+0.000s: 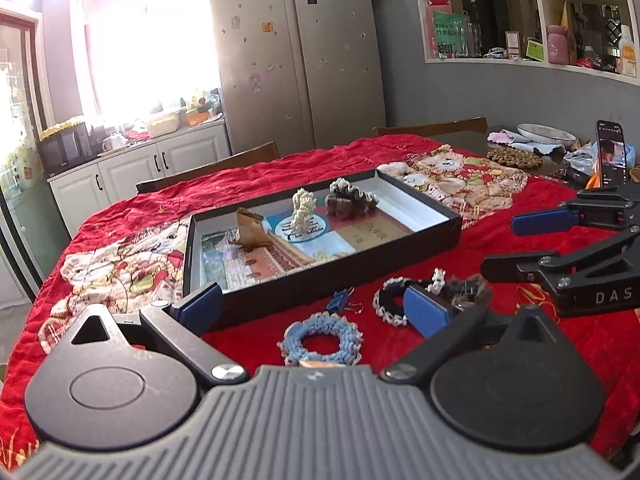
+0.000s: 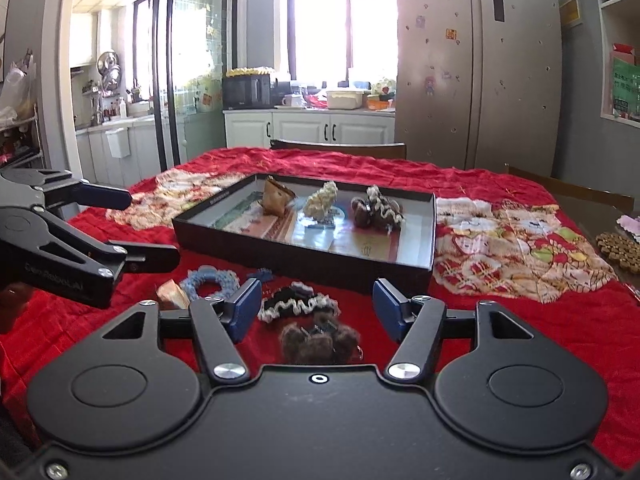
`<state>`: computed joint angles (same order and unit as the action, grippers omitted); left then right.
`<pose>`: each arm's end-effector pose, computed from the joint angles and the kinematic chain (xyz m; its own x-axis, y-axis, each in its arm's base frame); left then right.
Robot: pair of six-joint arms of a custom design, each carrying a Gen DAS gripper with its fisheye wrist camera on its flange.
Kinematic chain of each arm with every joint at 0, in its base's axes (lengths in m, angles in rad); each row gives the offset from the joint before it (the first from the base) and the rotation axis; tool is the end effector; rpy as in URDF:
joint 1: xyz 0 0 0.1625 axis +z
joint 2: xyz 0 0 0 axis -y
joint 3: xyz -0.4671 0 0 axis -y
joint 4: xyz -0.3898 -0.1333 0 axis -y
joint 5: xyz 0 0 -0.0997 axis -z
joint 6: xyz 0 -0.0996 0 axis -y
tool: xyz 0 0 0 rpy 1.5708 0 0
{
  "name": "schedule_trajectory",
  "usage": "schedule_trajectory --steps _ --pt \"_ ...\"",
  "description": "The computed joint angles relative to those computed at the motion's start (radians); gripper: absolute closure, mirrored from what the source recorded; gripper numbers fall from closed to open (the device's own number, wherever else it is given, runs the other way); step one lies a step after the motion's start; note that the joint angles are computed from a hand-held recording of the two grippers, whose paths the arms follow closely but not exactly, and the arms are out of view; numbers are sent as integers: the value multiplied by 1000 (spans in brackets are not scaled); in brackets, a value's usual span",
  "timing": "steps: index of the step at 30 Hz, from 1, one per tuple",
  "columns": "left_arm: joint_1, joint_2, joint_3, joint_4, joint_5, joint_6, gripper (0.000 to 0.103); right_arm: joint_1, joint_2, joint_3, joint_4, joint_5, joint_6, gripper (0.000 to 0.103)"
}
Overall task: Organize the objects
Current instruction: 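Withdraw both tools from the box toward the remaining accessories, then grasp the tan dotted paper item with the left tool while the right tool grasps the brown fuzzy clip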
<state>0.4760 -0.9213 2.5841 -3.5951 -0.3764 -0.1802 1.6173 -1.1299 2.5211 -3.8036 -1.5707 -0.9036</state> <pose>-0.2101 -0.3625 0.1474 -0.6023 0.0963 -0.7924 0.7353 0.4532 -0.5039 0.1522 -0.4030 0.2094 -0.5938 -0.5516 0.5858 -0.8039 0.3753 -0.4615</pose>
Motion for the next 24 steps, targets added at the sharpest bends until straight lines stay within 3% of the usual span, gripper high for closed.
schedule_trajectory --steps 8,14,24 --pt "18 20 30 12 -9 -74 2 -26 52 9 -42 -15 -7 42" --pt "33 95 43 -62 8 -114 2 -40 99 5 -68 -29 0 42" --pt "79 119 39 -82 -28 -153 5 -43 156 -15 -102 -68 44 42"
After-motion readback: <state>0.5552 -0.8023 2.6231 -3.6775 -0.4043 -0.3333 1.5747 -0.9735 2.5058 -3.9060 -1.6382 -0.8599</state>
